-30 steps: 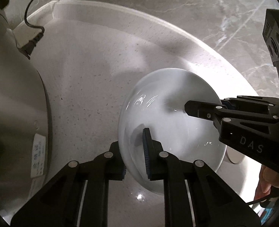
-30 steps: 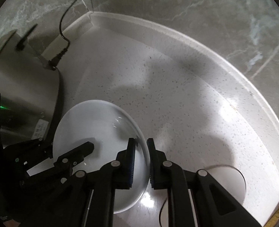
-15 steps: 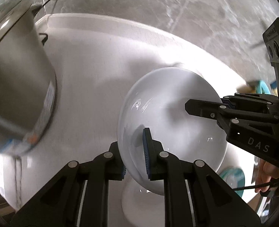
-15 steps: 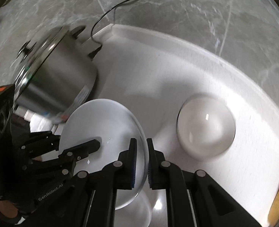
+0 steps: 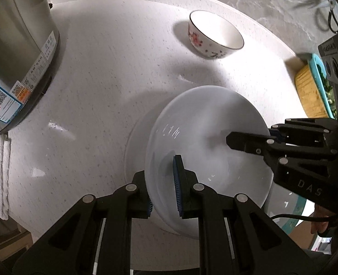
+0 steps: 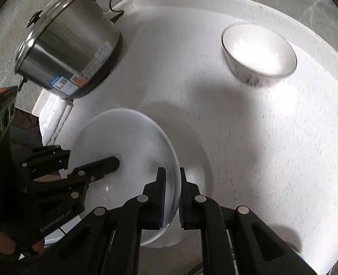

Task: Organize plates and bowls
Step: 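Lower the white bowl onto the teal plate stack and open the left tool, then move both open tools toward the red-patterned white bowl on the counter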

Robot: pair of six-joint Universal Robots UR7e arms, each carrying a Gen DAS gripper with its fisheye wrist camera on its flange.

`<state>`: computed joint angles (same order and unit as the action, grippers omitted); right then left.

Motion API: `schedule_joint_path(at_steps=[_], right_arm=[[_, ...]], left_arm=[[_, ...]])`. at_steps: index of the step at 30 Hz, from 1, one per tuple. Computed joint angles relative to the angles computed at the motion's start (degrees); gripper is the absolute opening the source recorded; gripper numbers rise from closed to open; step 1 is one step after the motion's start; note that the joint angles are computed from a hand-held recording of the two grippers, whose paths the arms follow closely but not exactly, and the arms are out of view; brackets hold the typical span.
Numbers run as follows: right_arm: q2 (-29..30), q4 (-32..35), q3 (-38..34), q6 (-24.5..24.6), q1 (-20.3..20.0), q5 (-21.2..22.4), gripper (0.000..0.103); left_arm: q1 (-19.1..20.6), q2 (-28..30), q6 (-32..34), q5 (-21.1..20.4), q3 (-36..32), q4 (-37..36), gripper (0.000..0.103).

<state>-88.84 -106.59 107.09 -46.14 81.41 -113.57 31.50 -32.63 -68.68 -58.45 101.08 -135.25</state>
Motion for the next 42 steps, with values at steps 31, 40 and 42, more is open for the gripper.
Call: schedule_joint_path(at_steps=[31,40,42], right_arm=[[-0.4,-11.4,7.0,-4.4,-1.3,-4.3,0.014],[-0.9,-12.4,8.0,-4.2,-1.1,-4.7,0.015],[-1.0,-12.1,7.8,-3.8,-1.2,-4.4,0.015]], left_arm=[[2.1,3.8,1.4,1.0,-1.3,-2.2,0.02],[1.2,3.6,2.7,0.8,-0.5,-5.4,0.043],[1.0,3.2,2.6,1.1,-0.1,-6.0,0.046]])
